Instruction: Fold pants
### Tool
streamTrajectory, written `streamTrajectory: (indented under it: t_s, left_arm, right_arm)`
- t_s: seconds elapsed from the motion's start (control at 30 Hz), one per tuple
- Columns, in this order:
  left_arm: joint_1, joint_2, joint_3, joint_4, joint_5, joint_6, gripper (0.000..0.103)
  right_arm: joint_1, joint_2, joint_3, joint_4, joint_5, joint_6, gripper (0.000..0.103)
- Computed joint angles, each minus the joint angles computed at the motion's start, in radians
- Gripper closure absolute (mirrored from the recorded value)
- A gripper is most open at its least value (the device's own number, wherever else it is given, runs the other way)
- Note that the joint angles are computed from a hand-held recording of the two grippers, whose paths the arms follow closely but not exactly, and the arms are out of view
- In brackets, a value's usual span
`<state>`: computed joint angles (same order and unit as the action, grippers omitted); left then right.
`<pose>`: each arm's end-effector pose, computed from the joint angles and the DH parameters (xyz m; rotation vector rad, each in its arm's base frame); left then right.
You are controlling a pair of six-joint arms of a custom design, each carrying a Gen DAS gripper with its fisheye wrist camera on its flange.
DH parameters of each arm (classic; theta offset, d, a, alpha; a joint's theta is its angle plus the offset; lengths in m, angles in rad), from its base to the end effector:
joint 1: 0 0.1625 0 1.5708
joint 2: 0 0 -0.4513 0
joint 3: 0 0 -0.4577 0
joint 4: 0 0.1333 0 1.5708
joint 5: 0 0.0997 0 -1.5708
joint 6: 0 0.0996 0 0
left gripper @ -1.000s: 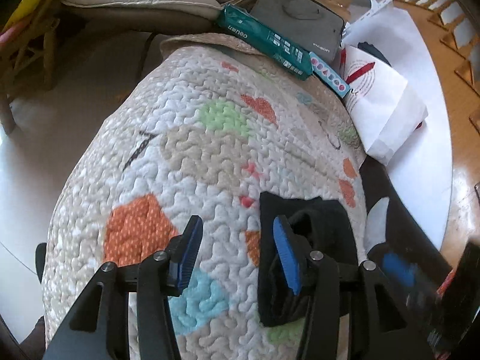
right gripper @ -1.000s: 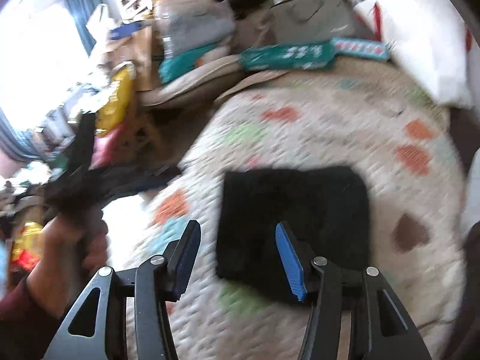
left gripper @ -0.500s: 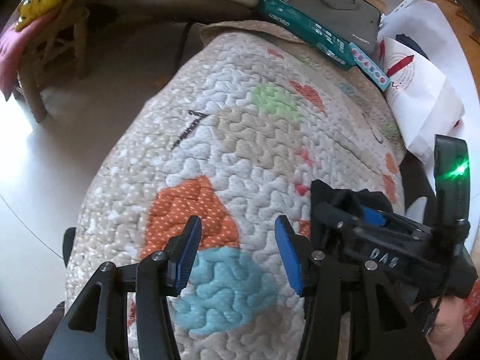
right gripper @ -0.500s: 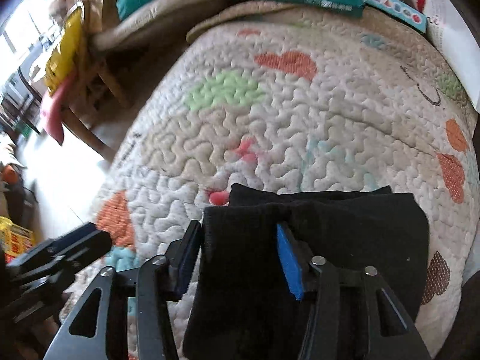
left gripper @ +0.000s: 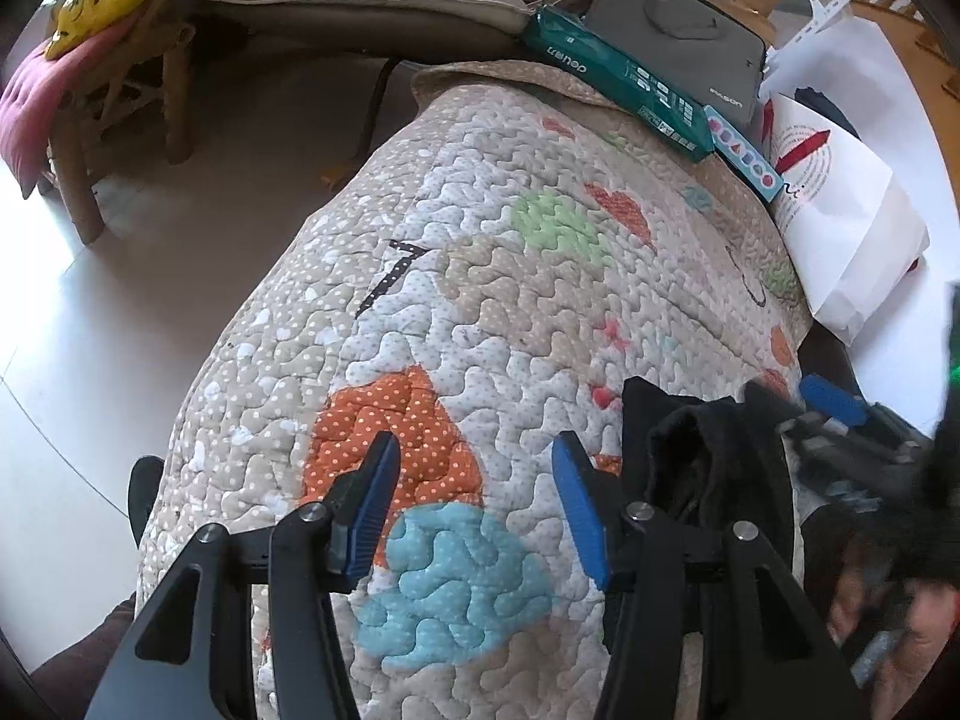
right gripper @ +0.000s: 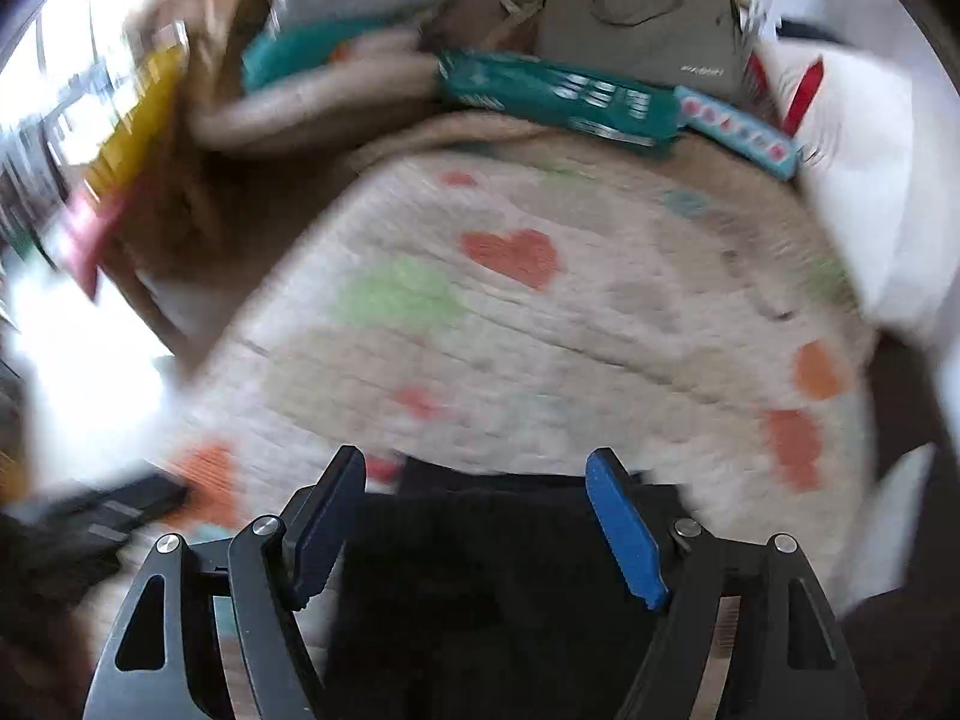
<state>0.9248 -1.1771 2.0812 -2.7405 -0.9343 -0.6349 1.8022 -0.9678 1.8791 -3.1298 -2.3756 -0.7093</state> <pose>-0.1915 -0.5737 0.1685 -0.1027 2.6703 -0.8115 0.2107 -0.6259 0.1776 0.7092 -2.0810 0.4905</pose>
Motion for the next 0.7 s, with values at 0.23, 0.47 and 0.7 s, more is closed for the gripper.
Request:
streamTrajectory:
  t_s: [0.23, 0.47, 0.7]
  left_arm:
    - [0.001, 0.007, -0.008, 0.004, -0.012, 0.003, 0.048]
    - [-0.014, 0.021, -0.016, 0.028, -0.004, 0.028, 0.046]
    - [-0.032, 0.045, -0.018, 0.05, -0.01, 0.038, 0.045]
  right_arm:
    - [-0.02, 0.133, -0.043, -0.11, -0.135, -0.101, 0.022]
    - [-0.012, 0.117, -0.046, -0.141, -0.116, -0.171, 0.018]
    - [-0.083, -0.18, 0.145, -0.129, 0.047, -0.035, 0.018]
